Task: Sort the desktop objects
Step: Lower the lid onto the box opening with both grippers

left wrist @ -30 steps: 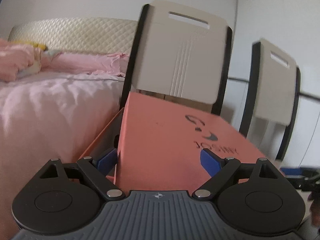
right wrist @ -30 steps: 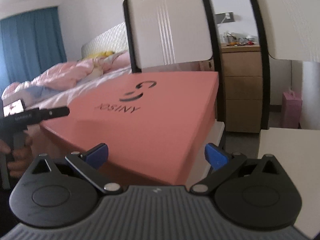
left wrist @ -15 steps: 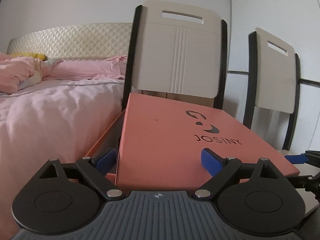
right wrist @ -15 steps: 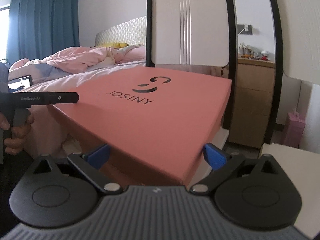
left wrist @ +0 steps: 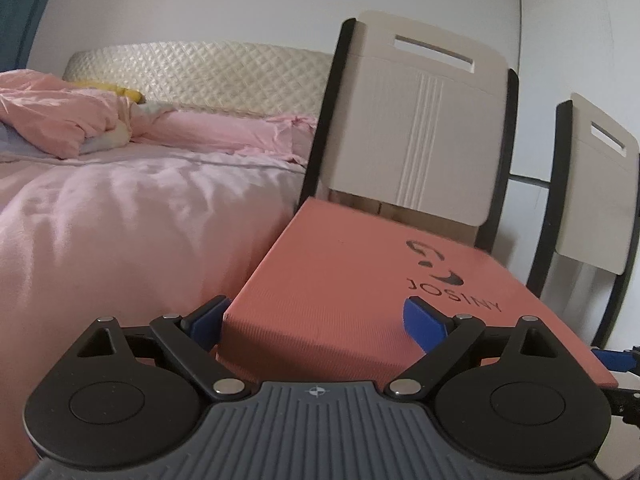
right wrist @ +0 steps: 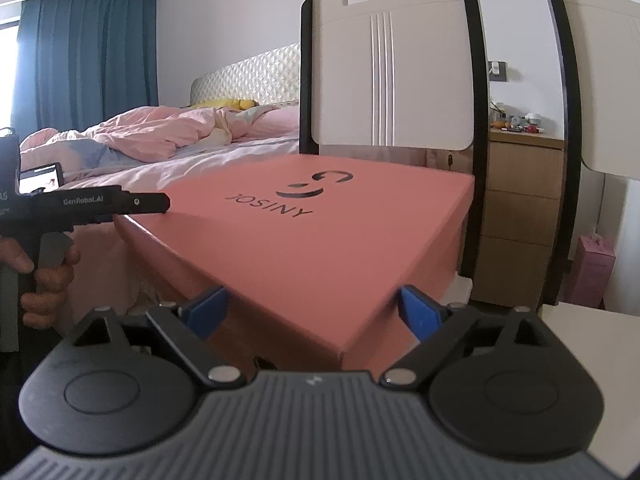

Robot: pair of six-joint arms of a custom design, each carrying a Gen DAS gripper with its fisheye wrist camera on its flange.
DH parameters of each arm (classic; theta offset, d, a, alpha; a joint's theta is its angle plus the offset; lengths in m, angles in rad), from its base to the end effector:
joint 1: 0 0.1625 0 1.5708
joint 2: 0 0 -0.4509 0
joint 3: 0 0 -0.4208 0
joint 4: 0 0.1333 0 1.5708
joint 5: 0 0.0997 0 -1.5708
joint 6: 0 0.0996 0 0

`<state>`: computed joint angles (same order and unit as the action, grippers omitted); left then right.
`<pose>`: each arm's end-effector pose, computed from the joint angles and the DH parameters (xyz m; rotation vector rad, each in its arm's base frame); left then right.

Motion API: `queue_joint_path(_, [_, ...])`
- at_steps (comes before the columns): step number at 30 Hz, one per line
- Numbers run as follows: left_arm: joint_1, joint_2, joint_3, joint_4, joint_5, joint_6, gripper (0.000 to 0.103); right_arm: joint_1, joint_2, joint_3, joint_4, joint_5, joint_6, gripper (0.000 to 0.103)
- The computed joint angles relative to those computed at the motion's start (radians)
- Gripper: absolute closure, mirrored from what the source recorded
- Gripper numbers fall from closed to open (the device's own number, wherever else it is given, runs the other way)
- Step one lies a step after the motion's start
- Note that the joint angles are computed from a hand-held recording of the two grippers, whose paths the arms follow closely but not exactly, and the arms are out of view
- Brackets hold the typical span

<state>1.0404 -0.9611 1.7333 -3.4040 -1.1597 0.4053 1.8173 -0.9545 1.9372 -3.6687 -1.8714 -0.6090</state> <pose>-0.1987 -0.6810 0.2810 0.8316 2.3058 -1.4561 0.2528 -0.5792 0.2280 0.7634 -2.2030 1.3605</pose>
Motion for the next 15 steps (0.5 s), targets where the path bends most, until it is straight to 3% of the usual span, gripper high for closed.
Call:
queue_joint_path(4, [-0.002,0.019,-0.019,-0.035,0.033,0.017,0.008,0.001,0.018,-0.022,0.000,0.011,0.016,0.011])
queue_joint_path(8, [0.004,0.019,-0.043,0.033,0.055,-0.022,0.008,0.005,0.038,-0.035,-0.025,0.019,-0.002,0.010])
queue_joint_path(15, [0.000,0.018,-0.039,0.042,0.068,-0.002,0.007,0.005,0.038,-0.041,-0.008,0.010,-0.003,0.010])
